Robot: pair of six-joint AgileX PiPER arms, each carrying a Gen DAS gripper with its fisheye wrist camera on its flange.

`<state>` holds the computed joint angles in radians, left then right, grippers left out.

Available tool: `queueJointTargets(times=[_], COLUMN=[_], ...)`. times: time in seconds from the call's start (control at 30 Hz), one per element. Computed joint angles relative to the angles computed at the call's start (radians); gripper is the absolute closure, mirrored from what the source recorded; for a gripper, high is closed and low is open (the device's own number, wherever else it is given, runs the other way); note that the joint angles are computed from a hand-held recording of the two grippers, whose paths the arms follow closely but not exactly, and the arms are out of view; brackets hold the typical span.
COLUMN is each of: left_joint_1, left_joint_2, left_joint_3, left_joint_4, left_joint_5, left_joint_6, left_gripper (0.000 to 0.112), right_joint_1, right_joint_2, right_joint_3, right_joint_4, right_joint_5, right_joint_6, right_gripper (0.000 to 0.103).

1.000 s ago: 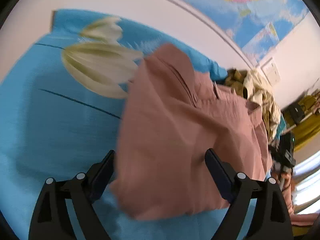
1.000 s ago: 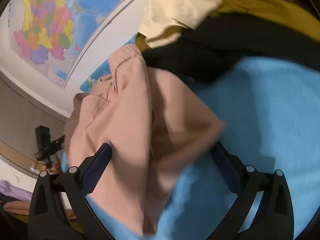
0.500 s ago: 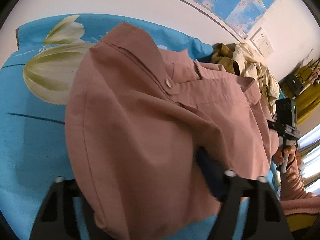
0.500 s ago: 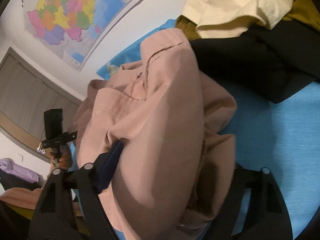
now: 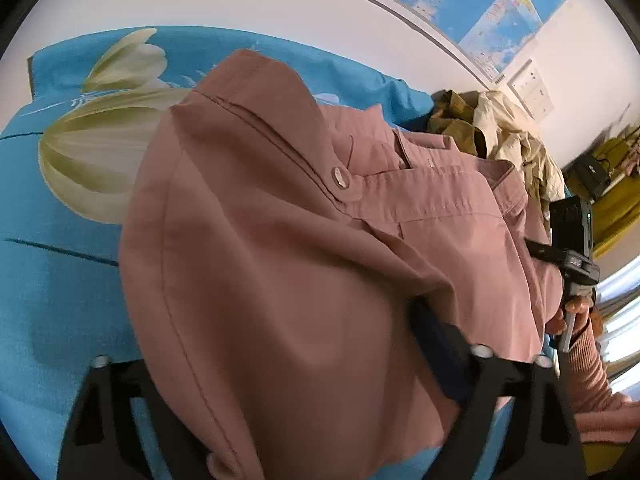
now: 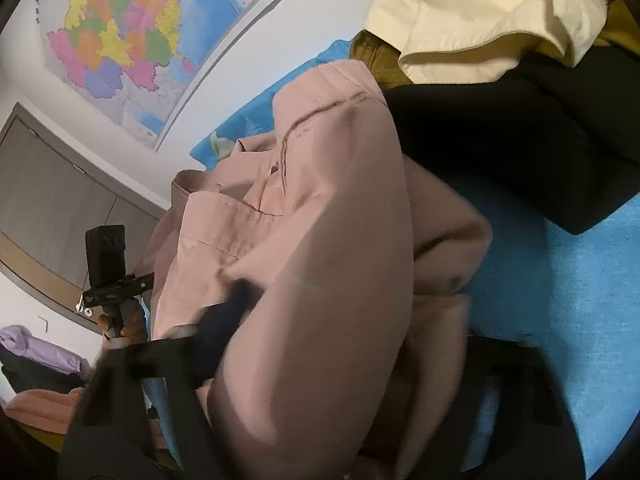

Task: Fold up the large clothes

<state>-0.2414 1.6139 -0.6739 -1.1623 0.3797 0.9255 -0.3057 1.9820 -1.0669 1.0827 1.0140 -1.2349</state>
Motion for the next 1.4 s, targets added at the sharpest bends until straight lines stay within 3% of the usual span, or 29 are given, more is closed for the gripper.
queueJointTargets(times=[0.07, 0.17, 0.2, 0.23, 0.3, 0.33, 0.4, 0.5, 0.57, 0.63, 0.87, 1.07, 1.2, 1.4], left_joint_1=[0.002, -0.03, -0.042, -0.044, -0.025, -0.008, -0.005, -0.016, -0.03, -0.035, -0.006, 0.098, 0.203, 0.361], left_joint_2=[-0.003, -0.021, -0.024, -0.025, -0.009, 0.001, 0.005, 0.001, -0.041, -0.07, -0.184, -0.265, -0.324, -0.295], left_joint_3=[0.003, 0.016, 0.018, 0.02, 0.018, 0.019, 0.017, 0.009, 0.024, 0.026, -0.03, -0.144, -0.224, -0.361], left_joint_4=[0.004, 0.022, 0.033, 0.029, -0.026, -0.093, -0.119, -0.084, -0.077, -0.056, 0.208, 0.417, 0.526, 0.726], left_joint_5=[-0.003, -0.056, -0.072, -0.077, -0.054, -0.028, -0.024, -0.045, -0.074, -0.076, -0.013, 0.085, 0.133, 0.156], left_joint_6=[-0.013, -0.048, -0.058, -0.051, 0.005, 0.072, 0.088, 0.015, 0.001, -0.025, -0.269, -0.434, -0.497, -0.625], left_gripper=[0.057, 0.07, 0.07, 0.07, 0.057, 0.052, 0.052, 0.074, 0.09, 0.094, 0.1, 0.103, 0.103, 0.103], right_joint_1=[0.001, -0.003, -0.003, -0.006, -0.014, -0.005, 0.012, 0.023, 0.024, 0.021, 0.061, 0.132, 0.228, 0.398], right_joint_2=[0.028, 0.028, 0.03, 0.038, 0.059, 0.053, 0.039, 0.011, -0.031, -0.06, -0.21, -0.236, -0.186, 0.044], right_joint_3=[-0.018, -0.017, -0.021, -0.028, -0.045, -0.043, -0.04, -0.032, -0.018, -0.014, -0.055, -0.204, -0.354, -0.691], right_joint_4=[-0.01, -0.013, -0.015, -0.009, 0.006, 0.002, -0.008, -0.014, -0.003, 0.004, 0.022, 0.06, 0.117, 0.144], right_joint_5=[0.019, 0.029, 0.03, 0.038, 0.079, 0.067, 0.042, 0.036, 0.046, 0.061, 0.103, 0.128, 0.113, 0.078], right_joint_6=[0.017, -0.004, 0.003, 0.015, 0.011, 0.012, 0.026, 0.036, 0.023, 0.019, 0.064, 0.131, 0.181, 0.328], right_gripper=[0.069, 0.068, 0.058, 0.054, 0.047, 0.048, 0.063, 0.08, 0.084, 0.086, 0.09, 0.091, 0.091, 0.091])
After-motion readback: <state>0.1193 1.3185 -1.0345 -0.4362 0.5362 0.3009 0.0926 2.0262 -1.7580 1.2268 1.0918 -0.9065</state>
